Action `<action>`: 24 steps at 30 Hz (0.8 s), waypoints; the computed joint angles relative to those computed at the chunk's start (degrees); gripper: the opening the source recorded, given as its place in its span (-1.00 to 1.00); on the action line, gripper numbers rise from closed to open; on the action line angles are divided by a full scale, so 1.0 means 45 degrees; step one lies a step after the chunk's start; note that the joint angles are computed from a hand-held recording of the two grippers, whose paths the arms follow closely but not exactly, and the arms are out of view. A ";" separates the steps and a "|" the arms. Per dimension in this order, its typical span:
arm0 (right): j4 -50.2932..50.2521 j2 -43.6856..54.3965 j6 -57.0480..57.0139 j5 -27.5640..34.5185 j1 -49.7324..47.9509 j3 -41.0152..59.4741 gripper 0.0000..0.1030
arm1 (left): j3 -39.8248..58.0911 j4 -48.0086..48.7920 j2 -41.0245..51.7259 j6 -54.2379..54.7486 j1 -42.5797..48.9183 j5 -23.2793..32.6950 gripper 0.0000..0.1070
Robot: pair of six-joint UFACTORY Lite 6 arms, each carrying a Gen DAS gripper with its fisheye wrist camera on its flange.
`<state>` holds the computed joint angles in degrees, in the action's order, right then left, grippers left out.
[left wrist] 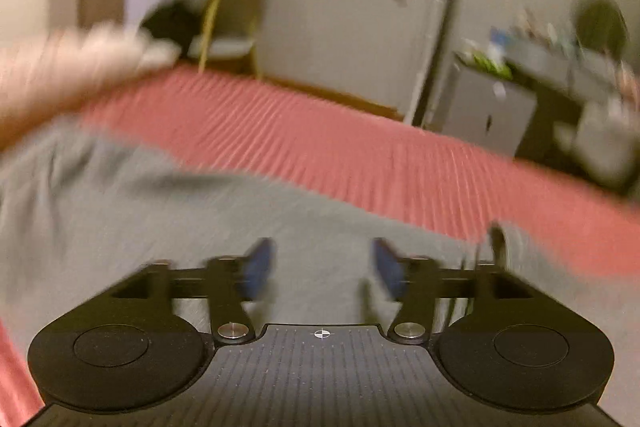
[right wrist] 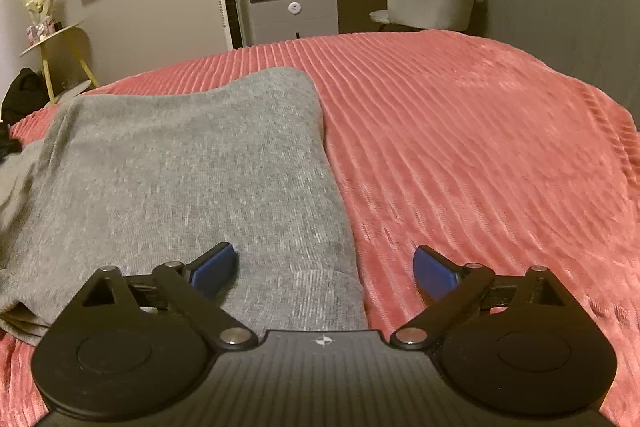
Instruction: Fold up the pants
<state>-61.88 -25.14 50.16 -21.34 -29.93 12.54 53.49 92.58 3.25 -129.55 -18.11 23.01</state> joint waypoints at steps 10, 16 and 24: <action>-0.1904 -0.0085 0.1952 -0.0187 -0.0453 0.0177 0.90 | -0.5491 0.1309 -0.6139 0.1474 1.1199 -0.7283 0.37; -0.1418 -0.0357 0.1748 0.0426 0.0101 0.0132 0.91 | -0.4406 -0.1512 -0.1564 0.4715 1.6303 -1.3808 0.23; -0.0991 -0.0996 0.1512 0.1313 0.0700 -0.0044 0.92 | -0.1133 -0.3011 0.3227 0.5185 1.6215 -1.5849 0.26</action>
